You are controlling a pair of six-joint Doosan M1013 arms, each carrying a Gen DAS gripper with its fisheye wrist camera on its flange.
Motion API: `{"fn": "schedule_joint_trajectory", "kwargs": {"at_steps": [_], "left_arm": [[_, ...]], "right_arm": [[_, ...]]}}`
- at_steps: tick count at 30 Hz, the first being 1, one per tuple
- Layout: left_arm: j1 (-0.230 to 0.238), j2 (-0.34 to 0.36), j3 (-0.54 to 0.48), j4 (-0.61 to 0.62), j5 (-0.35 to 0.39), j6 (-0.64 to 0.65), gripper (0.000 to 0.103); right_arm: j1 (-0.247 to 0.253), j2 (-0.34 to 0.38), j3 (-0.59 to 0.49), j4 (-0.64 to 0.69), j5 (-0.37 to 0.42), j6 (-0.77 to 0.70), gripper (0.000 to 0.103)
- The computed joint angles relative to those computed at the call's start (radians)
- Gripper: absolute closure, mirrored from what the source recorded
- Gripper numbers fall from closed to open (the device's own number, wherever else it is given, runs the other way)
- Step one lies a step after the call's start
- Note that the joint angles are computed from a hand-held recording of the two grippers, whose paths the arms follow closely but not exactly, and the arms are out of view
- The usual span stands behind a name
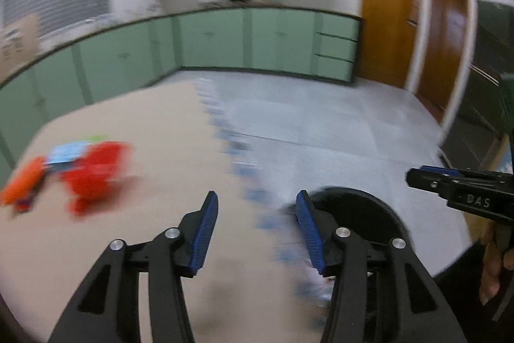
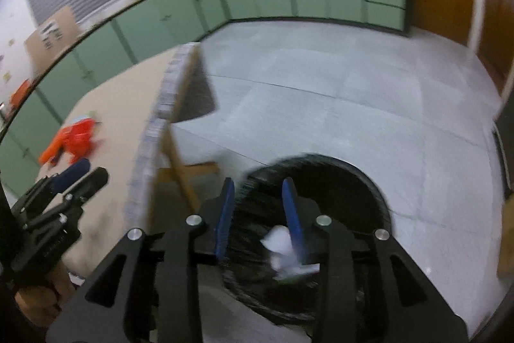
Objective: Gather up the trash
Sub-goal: 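Move both tools from the bin back over the table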
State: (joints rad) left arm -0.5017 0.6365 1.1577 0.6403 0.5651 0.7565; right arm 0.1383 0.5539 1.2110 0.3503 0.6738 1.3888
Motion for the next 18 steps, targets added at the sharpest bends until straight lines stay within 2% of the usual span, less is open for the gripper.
{"fn": "schedule_joint_trajectory", "kwargs": {"at_steps": [3, 6, 8, 12, 18], "left_arm": [[0.025, -0.066, 0.095, 0.216, 0.052, -0.23, 0.049], [0.055, -0.118, 0.17, 0.338, 0.099, -0.377, 0.049], [0.072, -0.138, 0.195, 0.364, 0.119, -0.413, 0.049], [0.107, -0.187, 0.268, 0.451, 0.131, -0.514, 0.049], [0.149, -0.215, 0.317, 0.507, 0.113, -0.577, 0.049]], "right_arm": [[0.036, 0.022, -0.046, 0.075, 0.007, -0.086, 0.064], [0.086, 0.058, -0.114, 0.142, 0.032, -0.17, 0.063], [0.115, 0.08, -0.155, 0.171, 0.046, -0.208, 0.063], [0.169, 0.129, -0.235, 0.176, 0.067, -0.233, 0.054], [0.218, 0.208, -0.358, 0.085, 0.097, -0.139, 0.052]]}}
